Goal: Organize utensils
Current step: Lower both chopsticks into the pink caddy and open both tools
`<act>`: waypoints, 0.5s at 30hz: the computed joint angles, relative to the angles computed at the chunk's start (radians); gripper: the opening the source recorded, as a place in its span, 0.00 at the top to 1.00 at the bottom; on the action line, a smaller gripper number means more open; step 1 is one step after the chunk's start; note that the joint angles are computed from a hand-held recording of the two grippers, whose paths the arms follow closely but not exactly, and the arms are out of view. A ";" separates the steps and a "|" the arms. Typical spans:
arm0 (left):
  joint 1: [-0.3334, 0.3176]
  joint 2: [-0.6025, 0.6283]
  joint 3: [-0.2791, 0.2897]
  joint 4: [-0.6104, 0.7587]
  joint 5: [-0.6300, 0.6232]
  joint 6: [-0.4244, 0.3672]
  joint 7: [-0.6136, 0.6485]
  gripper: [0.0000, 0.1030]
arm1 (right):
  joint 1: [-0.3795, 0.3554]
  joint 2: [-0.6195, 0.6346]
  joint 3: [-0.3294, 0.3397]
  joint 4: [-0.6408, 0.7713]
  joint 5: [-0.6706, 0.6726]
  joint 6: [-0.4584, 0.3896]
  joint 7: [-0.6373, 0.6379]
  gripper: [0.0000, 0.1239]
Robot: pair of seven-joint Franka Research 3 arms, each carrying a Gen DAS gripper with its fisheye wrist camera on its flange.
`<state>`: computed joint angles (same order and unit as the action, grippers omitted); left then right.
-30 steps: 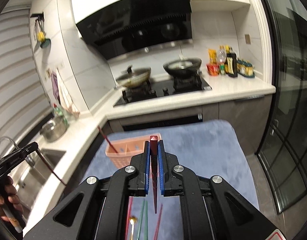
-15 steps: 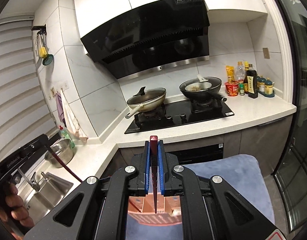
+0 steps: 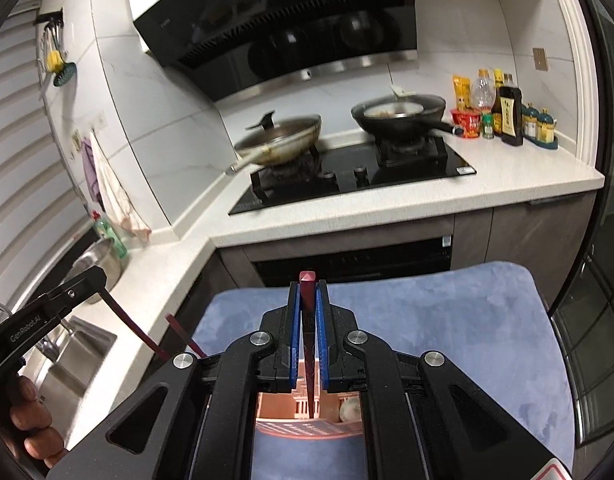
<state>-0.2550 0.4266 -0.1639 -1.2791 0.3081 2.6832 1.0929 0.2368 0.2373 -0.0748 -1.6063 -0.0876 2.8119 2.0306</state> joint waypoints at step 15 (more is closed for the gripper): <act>0.013 -0.070 0.021 -0.115 0.023 0.012 -0.078 0.58 | 0.027 -0.049 -0.032 -0.069 -0.129 0.004 0.121 0.69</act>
<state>-0.2423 0.3563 -0.1429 -1.3940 0.3316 2.6949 1.0152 0.2640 0.1883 -0.1071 -1.6758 -0.2169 2.8157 2.1512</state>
